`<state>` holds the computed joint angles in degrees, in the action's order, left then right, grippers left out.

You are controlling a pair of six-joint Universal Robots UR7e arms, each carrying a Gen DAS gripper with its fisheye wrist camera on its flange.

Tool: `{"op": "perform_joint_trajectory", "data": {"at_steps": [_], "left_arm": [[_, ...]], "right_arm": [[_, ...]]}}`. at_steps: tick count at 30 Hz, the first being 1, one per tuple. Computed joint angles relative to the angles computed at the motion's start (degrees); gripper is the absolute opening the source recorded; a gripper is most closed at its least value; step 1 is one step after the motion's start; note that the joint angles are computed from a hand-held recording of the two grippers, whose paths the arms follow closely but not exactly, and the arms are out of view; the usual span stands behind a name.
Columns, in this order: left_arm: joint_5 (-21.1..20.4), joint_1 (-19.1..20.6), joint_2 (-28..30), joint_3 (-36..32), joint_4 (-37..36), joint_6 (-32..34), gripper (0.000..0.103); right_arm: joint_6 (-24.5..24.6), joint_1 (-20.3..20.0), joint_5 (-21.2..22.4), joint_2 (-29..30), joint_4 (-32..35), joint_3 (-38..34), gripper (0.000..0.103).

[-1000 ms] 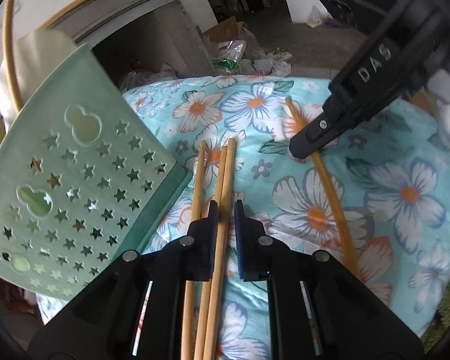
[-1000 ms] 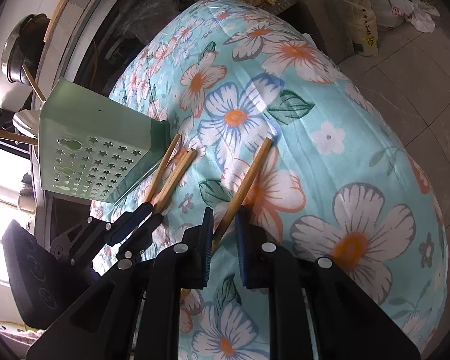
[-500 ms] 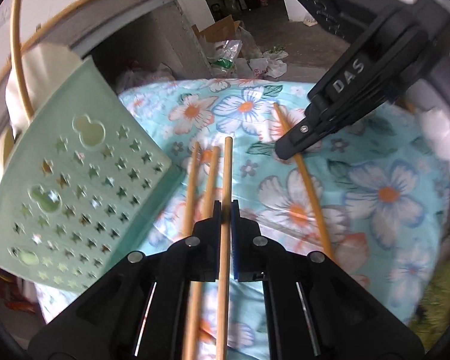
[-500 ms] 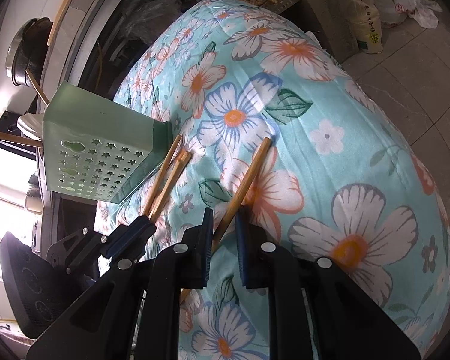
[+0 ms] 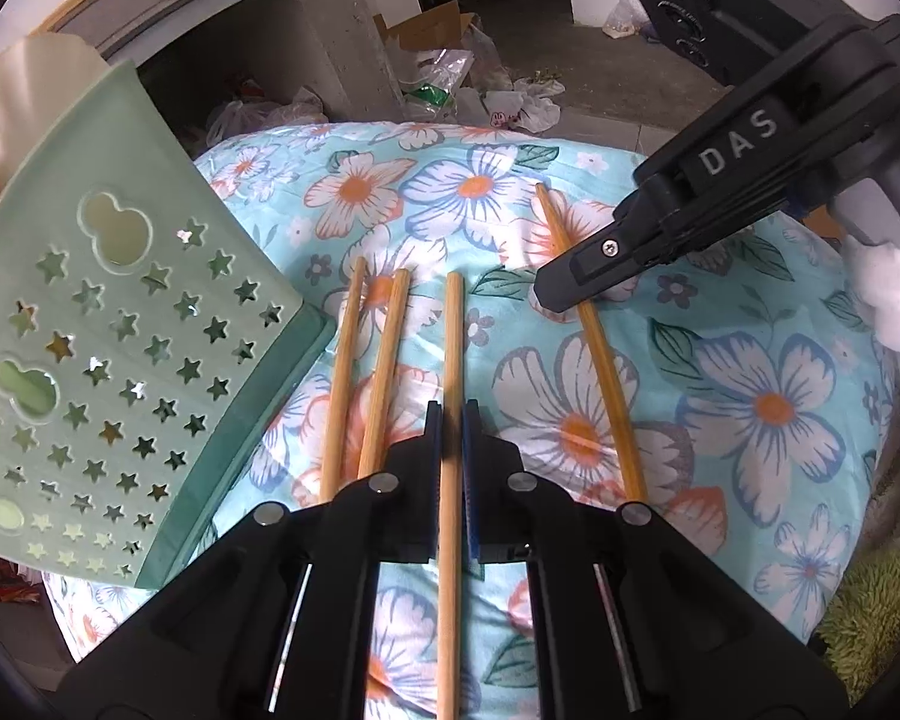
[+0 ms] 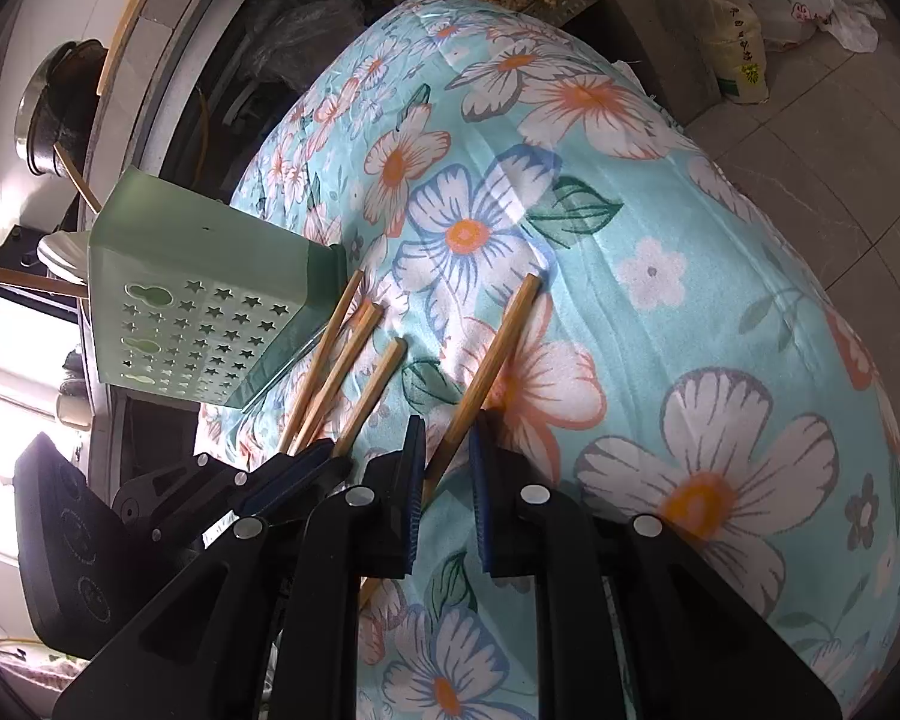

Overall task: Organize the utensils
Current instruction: 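Close the left gripper on one chopstick while the right gripper holds its chopstick, then lift both chopsticks upright with both grippers above the quilt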

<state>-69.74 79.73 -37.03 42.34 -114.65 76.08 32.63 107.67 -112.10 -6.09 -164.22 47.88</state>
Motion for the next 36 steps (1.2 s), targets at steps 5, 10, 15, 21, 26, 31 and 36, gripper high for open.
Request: {"op": "perform_joint_trajectory", "data": {"at_steps": [5,10,15,21,26,31,36], "left_arm": [[-0.03,-0.19,3.32,-5.68,4.14,-2.49,0.006],[-0.46,-0.2,5.61,-9.68,6.76,-4.68,0.006],[-0.71,-0.24,6.57,-11.07,7.56,-5.52,0.006],[-0.96,-0.16,6.5,-11.33,8.17,-6.22,0.006],[-1.07,-0.06,6.58,-11.83,8.63,-6.15,0.006],[-1.41,-0.1,6.88,-12.47,8.82,-6.49,0.006],[-2.03,-0.16,5.42,-10.96,7.79,-6.8,0.006]], "right_arm": [[0.01,0.0,0.01,0.02,0.03,-0.03,0.014],[0.03,0.01,-0.11,0.05,0.19,-0.15,0.014],[0.03,-0.01,-0.02,0.05,0.19,-0.16,0.014],[0.09,-0.07,0.16,0.02,0.05,-0.08,0.014],[0.55,-0.24,0.74,-0.02,-0.49,0.14,0.014],[2.01,-0.71,2.49,-0.65,-3.1,2.01,0.013],[2.38,-0.83,3.46,-1.02,-5.24,3.06,0.012]]}}
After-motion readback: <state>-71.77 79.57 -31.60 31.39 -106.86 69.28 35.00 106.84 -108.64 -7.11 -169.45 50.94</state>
